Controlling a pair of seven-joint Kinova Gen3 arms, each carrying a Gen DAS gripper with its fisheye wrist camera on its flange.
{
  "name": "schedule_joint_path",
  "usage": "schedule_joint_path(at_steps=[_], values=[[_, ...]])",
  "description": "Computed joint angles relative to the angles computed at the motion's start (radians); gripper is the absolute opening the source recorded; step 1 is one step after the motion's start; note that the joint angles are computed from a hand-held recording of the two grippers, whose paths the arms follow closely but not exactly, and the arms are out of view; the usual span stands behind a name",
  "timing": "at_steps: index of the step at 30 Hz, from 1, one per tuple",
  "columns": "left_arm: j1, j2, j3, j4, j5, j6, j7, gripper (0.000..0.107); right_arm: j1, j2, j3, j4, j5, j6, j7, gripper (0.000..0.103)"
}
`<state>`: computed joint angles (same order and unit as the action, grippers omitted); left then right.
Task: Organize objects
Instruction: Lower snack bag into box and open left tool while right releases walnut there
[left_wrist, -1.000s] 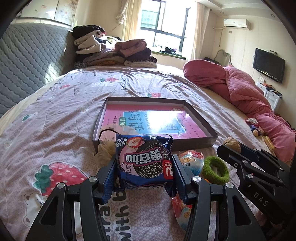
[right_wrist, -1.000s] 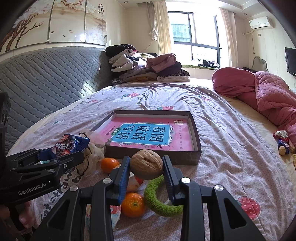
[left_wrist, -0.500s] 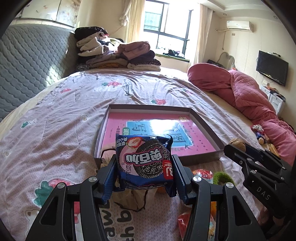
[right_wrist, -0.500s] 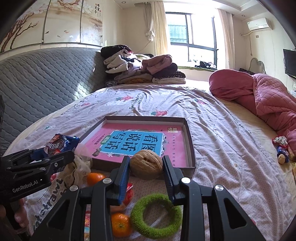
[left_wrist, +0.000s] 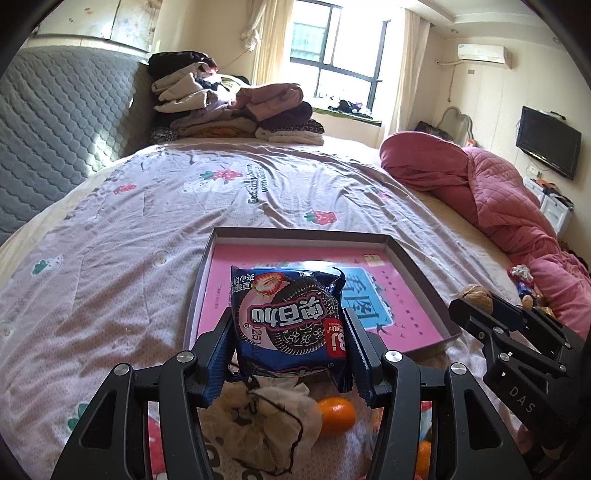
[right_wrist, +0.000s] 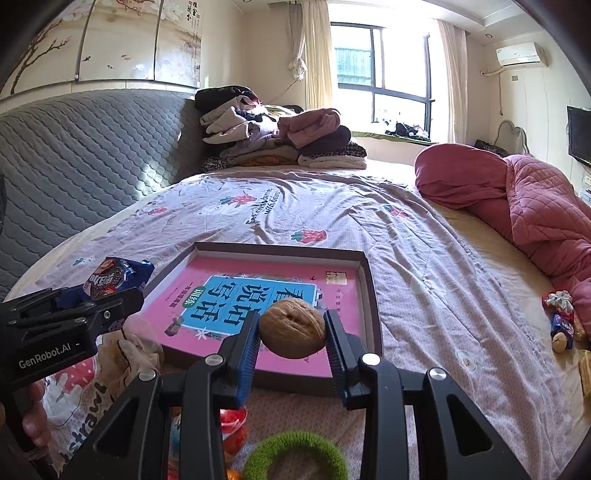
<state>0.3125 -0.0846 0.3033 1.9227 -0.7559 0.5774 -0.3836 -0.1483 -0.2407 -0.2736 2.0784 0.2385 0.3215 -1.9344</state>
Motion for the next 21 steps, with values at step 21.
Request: schedule_joint_path(at_steps=[21], values=[[0.07, 0.163, -0.131, -0.141, 0.209, 0.026, -0.276, 0.057, -0.113, 0.19, 0.102, -0.124, 0.032, 0.095, 0.014, 0.035]])
